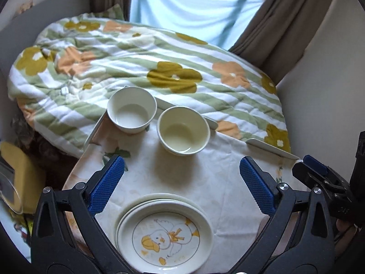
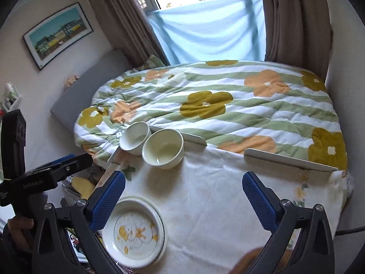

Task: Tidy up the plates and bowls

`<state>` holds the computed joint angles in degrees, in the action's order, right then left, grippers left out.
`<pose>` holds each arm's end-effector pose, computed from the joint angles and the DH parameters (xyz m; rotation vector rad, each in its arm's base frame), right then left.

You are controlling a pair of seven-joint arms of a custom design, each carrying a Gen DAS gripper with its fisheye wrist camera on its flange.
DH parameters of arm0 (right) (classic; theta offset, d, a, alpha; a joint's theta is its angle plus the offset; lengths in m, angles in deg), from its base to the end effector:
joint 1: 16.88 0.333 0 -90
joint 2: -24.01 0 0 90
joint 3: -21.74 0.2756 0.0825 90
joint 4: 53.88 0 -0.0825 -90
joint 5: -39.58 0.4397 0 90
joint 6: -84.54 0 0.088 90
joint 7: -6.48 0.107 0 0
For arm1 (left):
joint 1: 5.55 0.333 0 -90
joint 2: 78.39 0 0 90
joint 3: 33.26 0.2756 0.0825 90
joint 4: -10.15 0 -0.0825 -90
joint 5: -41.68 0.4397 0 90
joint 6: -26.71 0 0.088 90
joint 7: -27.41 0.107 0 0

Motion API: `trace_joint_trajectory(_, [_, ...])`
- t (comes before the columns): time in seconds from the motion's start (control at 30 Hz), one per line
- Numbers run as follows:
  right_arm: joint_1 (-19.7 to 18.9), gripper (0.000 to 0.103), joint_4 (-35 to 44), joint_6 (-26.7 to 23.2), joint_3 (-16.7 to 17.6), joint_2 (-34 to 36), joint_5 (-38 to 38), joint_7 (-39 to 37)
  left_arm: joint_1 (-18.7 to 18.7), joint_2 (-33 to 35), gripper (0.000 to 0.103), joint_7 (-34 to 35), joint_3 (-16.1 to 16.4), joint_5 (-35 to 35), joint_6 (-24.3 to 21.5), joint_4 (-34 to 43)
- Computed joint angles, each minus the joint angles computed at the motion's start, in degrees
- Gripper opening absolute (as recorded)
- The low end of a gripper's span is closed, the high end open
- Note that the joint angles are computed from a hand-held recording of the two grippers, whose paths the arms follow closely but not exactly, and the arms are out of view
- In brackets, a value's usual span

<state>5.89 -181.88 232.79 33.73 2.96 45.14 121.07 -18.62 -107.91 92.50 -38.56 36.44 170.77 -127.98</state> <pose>0.4573 0.3251 0.5436 -1.8334 1.6122 -0.2384 0.4866 -0.1630 0.5141 -2.1414 1.8079 -0.8362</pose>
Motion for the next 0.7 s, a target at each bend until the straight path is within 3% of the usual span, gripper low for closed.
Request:
trace_joint_trajectory(0.17, [0.88, 0.102, 11.19, -3.67, -1.48, 13.83, 3.4, -0.26, 0.47, 11.46, 0.1, 5.8, 3.39, -6.18, -0.25, 5.92])
trace_joint_trajectory(0.23, [1.15, 0.098, 14.78, -5.05, -1.87, 18.23, 3.19, 0.89, 1.04, 16.17, 0.095, 9.1, 3.63, -9.8, -1.22, 8.98])
trace_joint_trajectory(0.27, [1.39, 0.094, 16.47, -5.51, -2.18, 20.44, 4.12, 0.97, 1.46, 18.17, 0.086, 10.75, 3.58, -11.5, -2.0, 10.46])
trace_joint_trajectory(0.3, [1.65, 0.083, 18.18, -5.84, -2.41, 22.6, 4.78, 1.21, 1.94, 20.59, 0.074, 12.54, 3.51, -13.19, -3.17, 12.29])
trace_joint_trajectory(0.33, [1.85, 0.074, 20.3, -6.81, -2.65, 25.15, 5.65, 1.53, 2.48, 23.0, 0.068, 14.18, 3.26, -14.63, -4.37, 14.03])
trace_joint_trajectory(0.4, [2.33, 0.068, 22.85, -7.45, -3.1, 28.53, 6.17, 2.56, 3.84, 27.23, 0.052, 16.71, 2.41, -16.85, -6.26, 17.17])
trace_joint_trajectory(0.7, [3.67, 0.042, 30.17, -8.98, -4.07, 37.2, 8.17, 4.71, 9.64, 36.09, 0.029, 21.27, -3.0, -18.41, -7.31, 23.85])
